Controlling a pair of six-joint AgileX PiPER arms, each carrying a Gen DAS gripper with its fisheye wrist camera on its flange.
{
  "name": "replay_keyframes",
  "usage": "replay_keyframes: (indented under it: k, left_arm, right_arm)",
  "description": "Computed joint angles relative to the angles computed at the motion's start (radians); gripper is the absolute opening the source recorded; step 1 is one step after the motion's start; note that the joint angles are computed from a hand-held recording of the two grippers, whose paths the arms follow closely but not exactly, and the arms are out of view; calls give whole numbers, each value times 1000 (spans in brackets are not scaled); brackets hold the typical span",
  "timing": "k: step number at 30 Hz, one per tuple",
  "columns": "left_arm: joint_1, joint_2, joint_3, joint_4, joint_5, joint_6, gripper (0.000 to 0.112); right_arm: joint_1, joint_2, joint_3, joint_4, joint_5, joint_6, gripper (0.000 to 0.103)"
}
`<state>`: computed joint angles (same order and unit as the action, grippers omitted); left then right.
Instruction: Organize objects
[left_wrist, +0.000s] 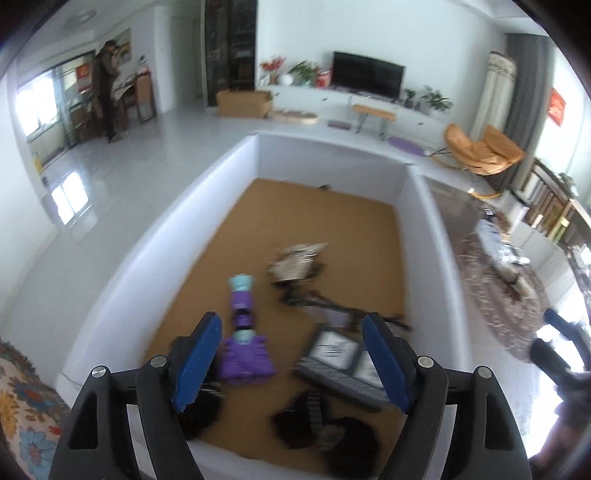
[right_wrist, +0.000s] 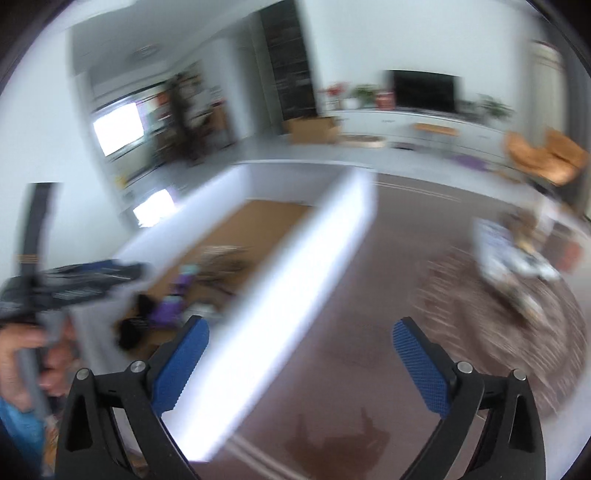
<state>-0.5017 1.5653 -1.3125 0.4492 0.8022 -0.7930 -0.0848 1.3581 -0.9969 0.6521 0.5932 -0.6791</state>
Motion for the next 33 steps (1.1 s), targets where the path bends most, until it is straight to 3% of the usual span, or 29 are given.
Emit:
replay_keyframes:
  k: [5, 10, 13, 15, 21, 33]
  left_arm:
    - [-150, 74, -117, 47, 31, -44, 77]
    - [-282, 150, -246, 98, 105, -43, 78]
    - [-332, 205, -331, 63, 143, -12, 78]
    - [-366, 232, -369, 23, 151, 12, 78]
    - [-475, 326, -465, -10, 182, 75, 78]
    - [-504, 544, -649, -96, 211, 143, 78]
  right_arm:
    - [-292, 22, 180, -31, -140, -121, 101]
    - [-537, 42, 259, 108, -215, -382, 101]
    - [-644, 63, 211, 233, -124, -453, 101]
    - [-648, 54, 220, 252, -150, -473, 101]
    - [-597, 67, 212, 104, -160, -350, 101]
    - [-572, 109, 200, -34, -165, -196, 101]
